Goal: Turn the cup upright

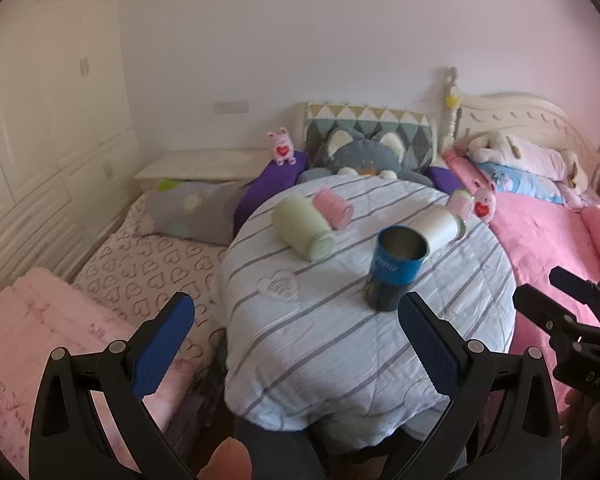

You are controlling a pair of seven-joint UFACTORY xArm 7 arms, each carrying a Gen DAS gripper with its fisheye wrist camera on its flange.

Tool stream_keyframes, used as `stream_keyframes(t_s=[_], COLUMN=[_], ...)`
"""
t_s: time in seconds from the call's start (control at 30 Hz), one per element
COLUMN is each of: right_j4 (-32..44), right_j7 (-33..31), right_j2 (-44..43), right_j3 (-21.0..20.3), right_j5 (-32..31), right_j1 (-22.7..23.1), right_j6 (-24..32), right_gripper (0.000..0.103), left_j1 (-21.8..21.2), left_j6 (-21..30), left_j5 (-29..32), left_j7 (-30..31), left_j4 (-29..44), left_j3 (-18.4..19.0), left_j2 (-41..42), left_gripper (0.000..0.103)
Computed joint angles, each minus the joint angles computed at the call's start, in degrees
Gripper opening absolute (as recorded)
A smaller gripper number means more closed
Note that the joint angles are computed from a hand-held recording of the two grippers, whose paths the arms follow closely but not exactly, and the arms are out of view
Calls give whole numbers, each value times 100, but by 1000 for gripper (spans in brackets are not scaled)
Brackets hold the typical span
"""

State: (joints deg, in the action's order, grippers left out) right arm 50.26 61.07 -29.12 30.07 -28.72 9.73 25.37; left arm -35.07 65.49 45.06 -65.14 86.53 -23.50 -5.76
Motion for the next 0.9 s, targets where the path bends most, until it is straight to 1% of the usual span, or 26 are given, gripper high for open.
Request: stream_keyframes(t_s=[0.2,0.4,0.67,0.9], right_j4=[-14,-7,-37,-43], right_j7=[13,5,10,-48], right_j2=[-53,-50,-70,-81], right_j3=[49,49,42,8], right_j5=[-34,13,22,76], right_j1=[26,75,67,92], right_j6=[24,72,20,39], right_gripper=[89,89,89,89], left_j1=[68,146,155,131], left_j6=[218,272,332,378], left_j5=[-307,-452,-430,-453], left_j7=[-59,-51,-54,-66], left_j4=[-252,-345,-245,-230], left_j3=[-73,-188,-277,-265], left_j2=[-287,-396,-336,-327], left_gripper=[103,103,103,103])
